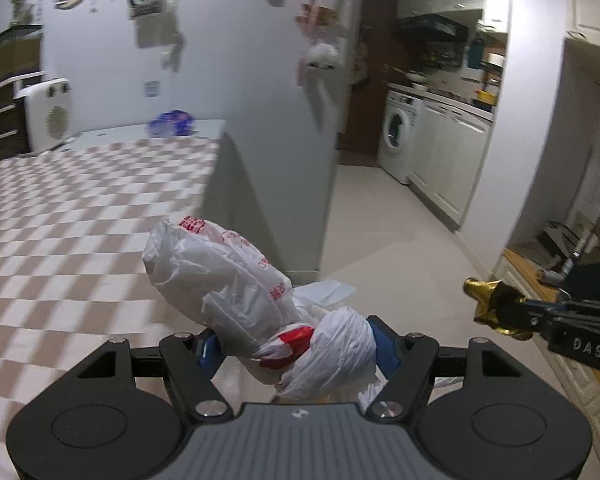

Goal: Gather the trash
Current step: 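Lift and carry the bag and gold wrapper with both tools over the bin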

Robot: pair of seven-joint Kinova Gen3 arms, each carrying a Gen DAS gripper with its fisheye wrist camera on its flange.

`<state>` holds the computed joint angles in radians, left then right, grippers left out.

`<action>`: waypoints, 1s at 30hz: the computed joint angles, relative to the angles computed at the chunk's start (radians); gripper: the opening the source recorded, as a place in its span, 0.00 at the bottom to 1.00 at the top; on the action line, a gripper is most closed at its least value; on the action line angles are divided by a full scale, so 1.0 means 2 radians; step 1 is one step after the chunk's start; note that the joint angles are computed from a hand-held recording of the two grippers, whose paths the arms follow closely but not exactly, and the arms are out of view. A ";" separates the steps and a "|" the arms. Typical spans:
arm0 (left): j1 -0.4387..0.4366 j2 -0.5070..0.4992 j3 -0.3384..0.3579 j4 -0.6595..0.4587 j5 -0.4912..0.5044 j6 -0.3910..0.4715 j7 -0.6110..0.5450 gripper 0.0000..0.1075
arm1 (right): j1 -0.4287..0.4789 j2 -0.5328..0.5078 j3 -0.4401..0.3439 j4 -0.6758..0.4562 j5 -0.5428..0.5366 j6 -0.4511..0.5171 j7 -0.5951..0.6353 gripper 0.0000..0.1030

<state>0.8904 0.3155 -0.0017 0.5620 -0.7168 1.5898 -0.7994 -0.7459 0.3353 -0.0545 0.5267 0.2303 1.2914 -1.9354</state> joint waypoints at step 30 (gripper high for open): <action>-0.168 0.195 0.028 0.072 0.293 -0.168 -0.110 0.67 | 0.148 0.015 -0.014 0.307 -0.051 -0.134 -0.044 0.12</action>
<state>0.5540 0.7063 0.0537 0.7059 -0.1299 1.2531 -1.0202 -0.4501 0.3648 -0.0817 1.1412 0.1283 1.0228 -2.0233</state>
